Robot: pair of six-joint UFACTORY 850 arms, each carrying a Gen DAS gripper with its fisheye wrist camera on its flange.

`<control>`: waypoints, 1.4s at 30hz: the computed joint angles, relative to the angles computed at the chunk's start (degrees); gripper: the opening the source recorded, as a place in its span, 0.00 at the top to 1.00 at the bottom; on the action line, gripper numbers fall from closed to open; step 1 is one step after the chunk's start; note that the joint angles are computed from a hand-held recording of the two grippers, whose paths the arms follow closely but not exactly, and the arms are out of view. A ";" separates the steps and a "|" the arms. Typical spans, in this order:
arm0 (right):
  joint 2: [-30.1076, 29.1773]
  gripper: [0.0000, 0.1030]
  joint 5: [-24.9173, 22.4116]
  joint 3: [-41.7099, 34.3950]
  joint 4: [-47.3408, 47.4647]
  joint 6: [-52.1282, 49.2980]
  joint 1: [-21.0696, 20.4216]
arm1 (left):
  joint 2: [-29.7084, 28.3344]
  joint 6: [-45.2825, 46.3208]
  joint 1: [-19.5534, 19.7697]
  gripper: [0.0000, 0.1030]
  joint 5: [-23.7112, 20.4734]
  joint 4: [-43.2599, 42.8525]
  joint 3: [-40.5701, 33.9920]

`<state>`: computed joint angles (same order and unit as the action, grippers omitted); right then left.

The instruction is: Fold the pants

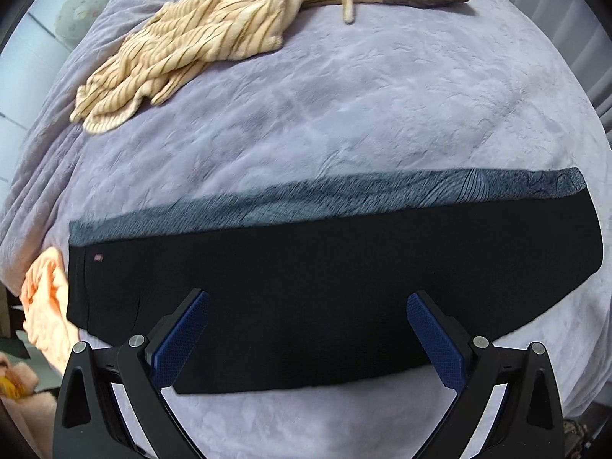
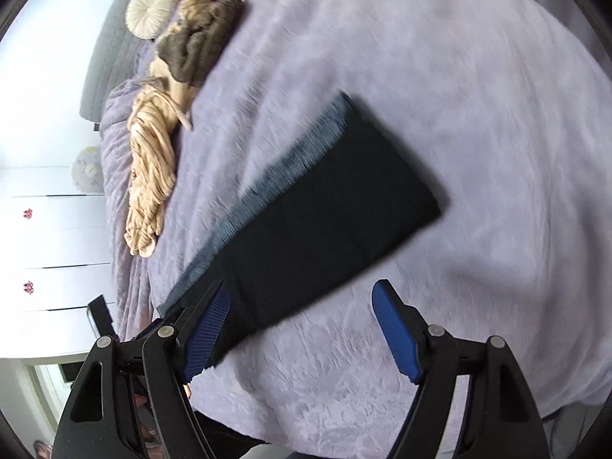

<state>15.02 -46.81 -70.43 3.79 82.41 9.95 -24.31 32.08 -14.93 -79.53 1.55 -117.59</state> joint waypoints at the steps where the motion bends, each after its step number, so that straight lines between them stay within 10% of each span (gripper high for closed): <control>1: -0.68 0.23 -0.02 -0.49 0.23 -0.98 -0.78 | -0.44 -0.45 -0.81 0.00 0.71 -0.08 -0.19; 8: -2.28 0.23 3.42 3.13 6.11 -3.19 -2.32 | -3.10 -6.32 -6.78 0.00 9.33 6.37 5.45; 16: 2.95 0.23 9.23 12.49 6.23 2.59 -0.21 | -3.82 -7.05 -5.13 0.00 6.81 4.51 4.91; 36: 5.24 0.23 26.18 20.04 -19.06 24.75 0.48 | 8.76 -5.16 -3.31 0.00 11.04 -2.77 23.06; 38: 4.29 0.27 27.97 21.26 -12.52 20.74 -0.66 | 8.21 -5.26 -3.38 0.00 9.77 -2.26 22.23; 42: 6.79 0.78 34.34 25.95 -20.31 35.53 -0.78 | 7.50 -4.66 -4.20 0.22 7.18 -2.72 18.43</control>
<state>21.80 -12.46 -44.48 -16.53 117.95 9.17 -16.81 27.43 -19.12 -72.35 -1.17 -99.16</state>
